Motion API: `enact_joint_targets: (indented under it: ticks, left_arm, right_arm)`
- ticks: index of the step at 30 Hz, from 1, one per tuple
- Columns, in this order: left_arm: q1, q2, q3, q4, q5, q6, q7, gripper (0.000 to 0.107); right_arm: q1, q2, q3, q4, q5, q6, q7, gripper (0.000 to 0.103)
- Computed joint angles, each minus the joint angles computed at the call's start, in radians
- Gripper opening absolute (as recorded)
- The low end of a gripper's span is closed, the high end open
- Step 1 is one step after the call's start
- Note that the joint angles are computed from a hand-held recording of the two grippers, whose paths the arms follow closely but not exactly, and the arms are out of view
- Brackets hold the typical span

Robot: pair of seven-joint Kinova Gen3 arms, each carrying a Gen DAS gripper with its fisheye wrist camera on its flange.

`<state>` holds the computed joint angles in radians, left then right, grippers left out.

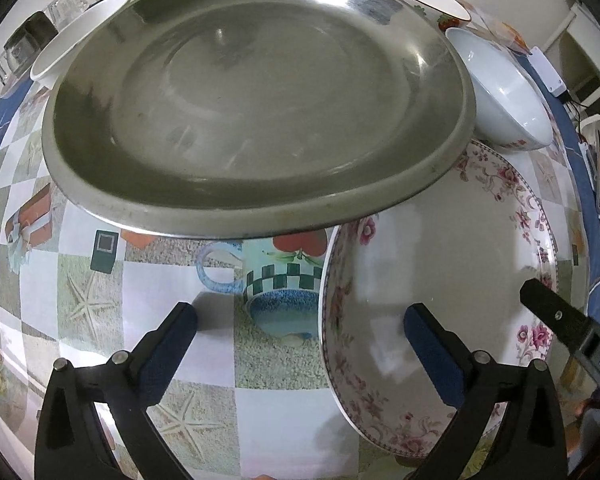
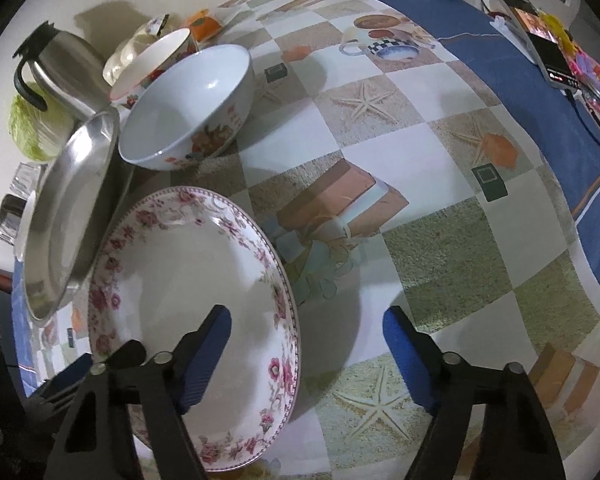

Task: Organize plates and bowls
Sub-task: 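Grasp the pink-floral plate rim with both grippers and lift it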

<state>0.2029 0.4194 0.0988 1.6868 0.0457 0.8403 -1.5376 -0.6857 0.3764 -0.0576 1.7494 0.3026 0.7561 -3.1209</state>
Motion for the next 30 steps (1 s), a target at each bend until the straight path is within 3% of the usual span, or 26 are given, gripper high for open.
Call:
enact_joint_targets:
  ticks: [2, 6, 11, 13, 17, 30]
  left_arm:
    - [0.001, 0.003, -0.003, -0.004, -0.003, 0.003, 0.003, 0.103]
    - [-0.007, 0.016, -0.004, -0.02, -0.007, -0.003, -0.007, 0.099]
    - [-0.021, -0.003, 0.013, -0.015, 0.012, -0.032, -0.049, 0.067]
    - [-0.036, -0.009, 0.026, -0.009, 0.037, -0.043, -0.087, 0.048]
    - [-0.074, -0.008, 0.053, -0.016, 0.111, -0.033, -0.164, 0.023]
    - [-0.061, -0.022, 0.046, -0.002, 0.151, -0.035, -0.217, 0.022]
  right_arm:
    - [0.005, -0.026, -0.001, 0.028, 0.001, -0.022, 0.0, 0.063]
    - [0.019, -0.039, -0.006, 0.048, -0.002, -0.064, 0.007, 0.048]
    - [0.023, -0.035, -0.005, 0.059, 0.002, -0.113, 0.017, 0.027]
    - [0.025, -0.035, -0.008, 0.059, -0.002, -0.125, 0.034, 0.024]
    - [0.006, -0.027, 0.005, 0.054, 0.005, -0.13, 0.02, 0.02]
    - [0.004, -0.085, 0.024, 0.141, 0.028, -0.203, -0.012, 0.018]
